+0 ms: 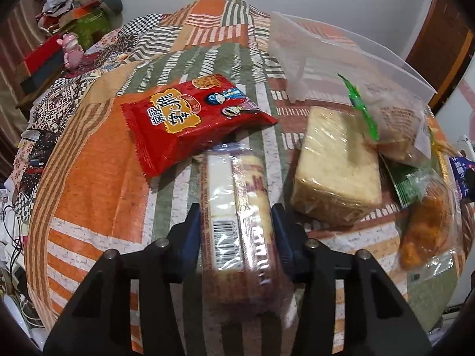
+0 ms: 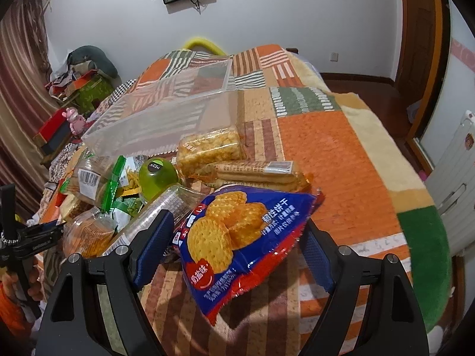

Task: Organize snacks
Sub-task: 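Grasp the wafer roll pack with the left tool while the right grasps the blue cracker bag, then carry both packs into the clear box and open both tools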

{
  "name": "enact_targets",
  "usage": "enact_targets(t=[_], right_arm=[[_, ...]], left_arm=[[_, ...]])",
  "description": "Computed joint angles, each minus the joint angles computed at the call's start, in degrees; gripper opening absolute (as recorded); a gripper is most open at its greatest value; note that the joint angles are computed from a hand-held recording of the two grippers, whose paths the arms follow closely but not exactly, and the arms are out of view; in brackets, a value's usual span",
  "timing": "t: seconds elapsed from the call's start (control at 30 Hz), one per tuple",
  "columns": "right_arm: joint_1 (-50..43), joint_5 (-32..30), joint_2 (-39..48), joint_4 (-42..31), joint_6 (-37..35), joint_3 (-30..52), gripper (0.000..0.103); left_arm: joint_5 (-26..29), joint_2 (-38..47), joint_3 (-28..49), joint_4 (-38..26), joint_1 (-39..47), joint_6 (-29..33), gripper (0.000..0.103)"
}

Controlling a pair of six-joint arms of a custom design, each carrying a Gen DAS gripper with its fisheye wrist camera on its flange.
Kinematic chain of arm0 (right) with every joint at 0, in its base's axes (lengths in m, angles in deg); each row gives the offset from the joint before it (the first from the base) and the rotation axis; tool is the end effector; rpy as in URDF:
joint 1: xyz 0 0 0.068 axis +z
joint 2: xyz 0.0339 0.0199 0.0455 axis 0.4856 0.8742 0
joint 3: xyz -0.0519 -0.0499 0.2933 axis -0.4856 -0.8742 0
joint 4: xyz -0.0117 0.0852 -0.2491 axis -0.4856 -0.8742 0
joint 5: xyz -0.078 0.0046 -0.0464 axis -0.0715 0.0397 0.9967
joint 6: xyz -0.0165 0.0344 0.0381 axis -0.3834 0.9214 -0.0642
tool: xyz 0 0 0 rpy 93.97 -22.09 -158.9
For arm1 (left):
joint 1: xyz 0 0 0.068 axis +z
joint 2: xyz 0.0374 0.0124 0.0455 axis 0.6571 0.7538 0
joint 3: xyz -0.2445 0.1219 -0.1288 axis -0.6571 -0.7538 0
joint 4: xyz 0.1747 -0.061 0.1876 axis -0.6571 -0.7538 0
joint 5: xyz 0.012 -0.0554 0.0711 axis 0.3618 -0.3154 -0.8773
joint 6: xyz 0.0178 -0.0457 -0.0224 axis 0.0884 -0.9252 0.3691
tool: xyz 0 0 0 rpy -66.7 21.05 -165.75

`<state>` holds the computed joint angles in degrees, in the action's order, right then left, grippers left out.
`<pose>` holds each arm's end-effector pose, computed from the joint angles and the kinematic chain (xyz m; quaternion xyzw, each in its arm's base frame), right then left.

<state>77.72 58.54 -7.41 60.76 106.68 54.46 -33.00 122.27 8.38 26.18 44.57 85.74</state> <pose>0.1556 0.1583 0.1533 -0.0003 0.9343 0.1060 0.3403 0.2104 0.0087 0.0791 -0.0203 0.9619 -0.0504 0.2678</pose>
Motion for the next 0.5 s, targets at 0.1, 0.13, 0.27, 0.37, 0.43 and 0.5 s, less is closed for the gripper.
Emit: enact_targets(t=[0.1, 0.13, 0.27, 0.37, 0.43, 0.5], right_arm=[[0.1, -1.0, 0.3, 0.6, 0.2, 0.2, 0.073], [0.4, -1.0, 0.1, 0.7, 0.1, 0.1, 0.066], [0.5, -0.8, 0.0, 0.2, -0.2, 0.5, 0.053], [0.0, -1.1, -0.9, 0.5, 0.1, 0.0, 0.051], [0.6, 0.0, -2.0, -0.2, 0.7, -0.1, 0.05], [1.0, 0.6, -3.1, -0.9, 0.8, -0.1, 0.05]], left_arm=[[-0.3, -0.2, -0.1, 0.1, -0.1, -0.1, 0.046], [-0.9, -0.4, -0.3, 0.1, -0.4, -0.2, 0.046], [-1.0, -2.9, -1.0, -0.9, -0.8, -0.1, 0.045], [-2.0, -7.1, -2.1, -2.4, -1.6, -0.3, 0.045], [-1.6, -10.9, -2.4, -4.8, -1.2, -0.3, 0.045], [-1.2, -14.7, -2.3, -7.5, -0.7, -0.4, 0.045]])
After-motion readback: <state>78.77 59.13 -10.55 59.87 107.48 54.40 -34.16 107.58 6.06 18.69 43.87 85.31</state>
